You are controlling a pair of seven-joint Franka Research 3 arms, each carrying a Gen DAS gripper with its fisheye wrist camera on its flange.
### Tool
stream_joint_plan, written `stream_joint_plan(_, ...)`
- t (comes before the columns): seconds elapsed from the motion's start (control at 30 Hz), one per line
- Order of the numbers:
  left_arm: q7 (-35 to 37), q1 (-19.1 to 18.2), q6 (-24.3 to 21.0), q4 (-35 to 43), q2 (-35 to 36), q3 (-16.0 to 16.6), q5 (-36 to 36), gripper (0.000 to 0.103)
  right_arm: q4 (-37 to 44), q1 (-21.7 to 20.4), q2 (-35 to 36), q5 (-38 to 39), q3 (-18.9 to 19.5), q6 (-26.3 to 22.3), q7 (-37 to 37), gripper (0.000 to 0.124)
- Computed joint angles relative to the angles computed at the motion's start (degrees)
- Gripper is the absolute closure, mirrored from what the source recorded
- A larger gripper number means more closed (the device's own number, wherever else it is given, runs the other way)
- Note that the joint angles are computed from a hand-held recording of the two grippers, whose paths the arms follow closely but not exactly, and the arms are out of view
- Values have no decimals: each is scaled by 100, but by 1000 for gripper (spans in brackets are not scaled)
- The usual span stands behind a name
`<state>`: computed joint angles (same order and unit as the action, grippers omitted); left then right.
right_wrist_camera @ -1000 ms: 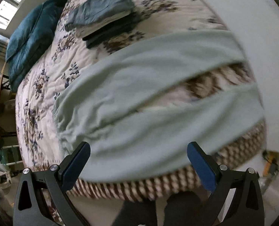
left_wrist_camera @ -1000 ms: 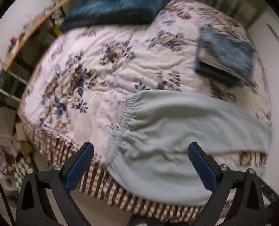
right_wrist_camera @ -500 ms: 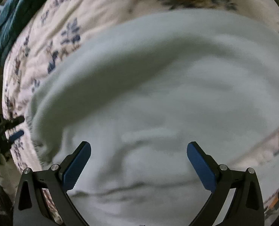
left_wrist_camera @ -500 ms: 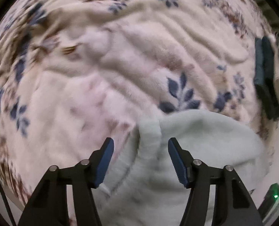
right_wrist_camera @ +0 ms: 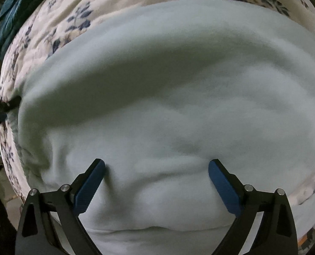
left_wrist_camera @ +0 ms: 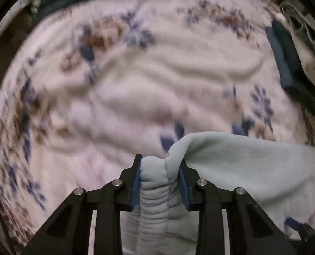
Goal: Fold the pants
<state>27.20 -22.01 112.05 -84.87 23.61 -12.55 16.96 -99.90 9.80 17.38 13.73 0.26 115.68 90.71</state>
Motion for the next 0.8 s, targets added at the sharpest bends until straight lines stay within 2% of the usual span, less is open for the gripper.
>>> stream_joint_plan(0.07,-44,111,31,61,144,33,-173,75,100,31,112,-31,-1,12,93,24)
stream_joint_plan(0.17,106,157,-233,395,452,-29,-445,74,260,30,251,130,35,-23,205,24)
stream_joint_plan(0.2,38,133,-198,361,390,-23,-459,70,251,30,235,198,52,11,214,24)
stream_joint_plan(0.23,-42,117,-142,265,263,-28,-481,65,254,17,219,265,64,9,205,24)
stream_joint_plan(0.4,-780,94,405,-890,-1094,-202,-850,62,-291,-277,-345,1181,81,14,15,24)
stream_joint_plan(0.47,-1301,-64,305,-1243,-1631,-335,-820,61,-709,-465,-810,1339,-72,-73,-22,24)
stream_joint_plan(0.53,-1746,-225,71,-1418,-1888,-471,-702,51,-1390,-695,-1521,1271,-309,-134,59,24)
stream_joint_plan(0.6,-2359,-431,-118,-1433,-1939,-635,-709,46,-1955,-1032,-2135,935,-608,-321,130,24)
stream_joint_plan(0.67,-2914,-615,-9,-1620,-1996,-777,-868,45,-2404,-1327,-2505,620,-770,-382,356,24)
stream_joint_plan(0.8,-3901,-1093,102,-1432,-1565,-1032,-1057,45,-3208,-2135,-3216,-92,-1129,-523,885,24)
